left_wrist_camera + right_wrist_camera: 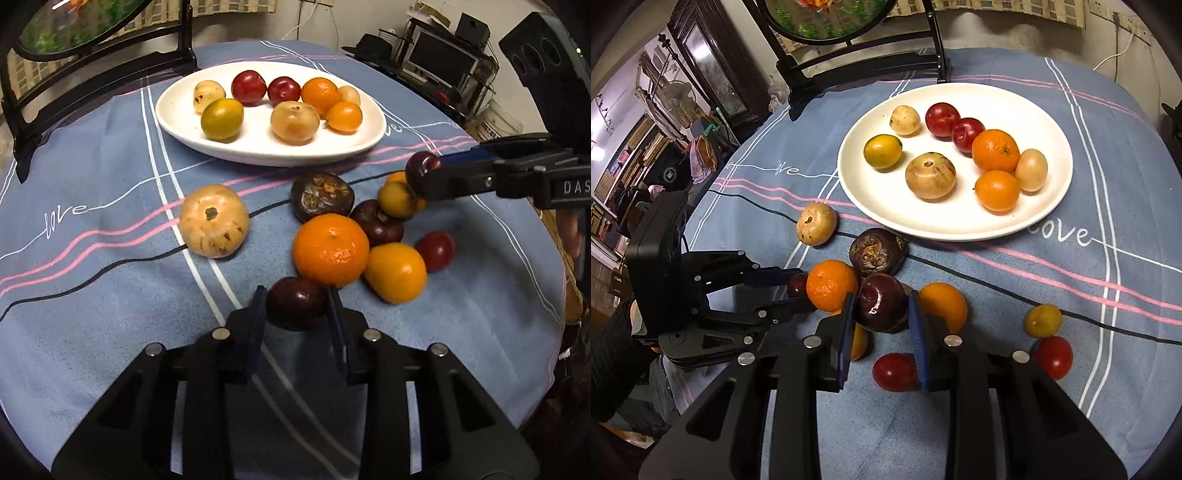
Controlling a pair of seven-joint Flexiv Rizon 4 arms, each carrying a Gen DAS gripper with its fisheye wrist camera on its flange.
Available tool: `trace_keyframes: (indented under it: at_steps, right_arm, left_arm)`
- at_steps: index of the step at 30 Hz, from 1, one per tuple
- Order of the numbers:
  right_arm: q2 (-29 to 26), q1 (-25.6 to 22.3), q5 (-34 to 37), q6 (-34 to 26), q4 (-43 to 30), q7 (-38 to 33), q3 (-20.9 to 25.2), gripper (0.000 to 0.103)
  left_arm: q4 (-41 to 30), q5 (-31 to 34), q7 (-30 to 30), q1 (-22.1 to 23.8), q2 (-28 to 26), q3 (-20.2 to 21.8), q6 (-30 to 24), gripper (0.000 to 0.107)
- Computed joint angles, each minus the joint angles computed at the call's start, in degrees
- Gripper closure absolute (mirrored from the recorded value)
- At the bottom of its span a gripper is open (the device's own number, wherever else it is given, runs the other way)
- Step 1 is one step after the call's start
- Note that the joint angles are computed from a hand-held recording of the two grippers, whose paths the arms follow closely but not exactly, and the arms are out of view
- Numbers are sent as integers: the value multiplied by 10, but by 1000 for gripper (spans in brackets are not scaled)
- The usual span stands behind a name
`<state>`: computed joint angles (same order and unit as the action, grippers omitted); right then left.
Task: Organize fruits
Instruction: 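Grasp a dark plum with the left tool while the right tool grasps a red plum, then carry both plums over the plate and open both tools to release them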
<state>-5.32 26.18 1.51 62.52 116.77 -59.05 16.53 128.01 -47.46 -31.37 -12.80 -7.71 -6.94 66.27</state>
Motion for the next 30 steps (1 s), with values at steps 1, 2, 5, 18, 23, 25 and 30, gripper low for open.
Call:
trace_keyframes:
  at_steps: [1,2,5,18,23,25,30]
  right_arm:
    - [3,0,0,1,2,1,0,75]
    - [7,0,-3,2,5,5,0,75]
    - [16,-1,-9,1,11,8,-1,75]
    - [12,-10,-172,66,6,120,-40,75]
    - [-27,-20,-304,95,-20,224,-73,75]
    - [-48,-21,-307,88,-38,212,-74,75]
    - [-78,-20,-309,86,-55,196,-79,75]
  left_arm:
    - [-3,8,-11,2,0,3,-9,75]
    - [-6,25,-30,3,2,8,-18,75]
    - [-11,67,-68,7,11,17,-33,75]
    - [-165,231,-256,7,-26,24,-6,75]
    - [-290,371,-409,-16,-99,48,-15,75]
    - [-333,411,-457,-26,-125,59,-36,75]
    - [-373,461,-500,-32,-156,62,-59,75]
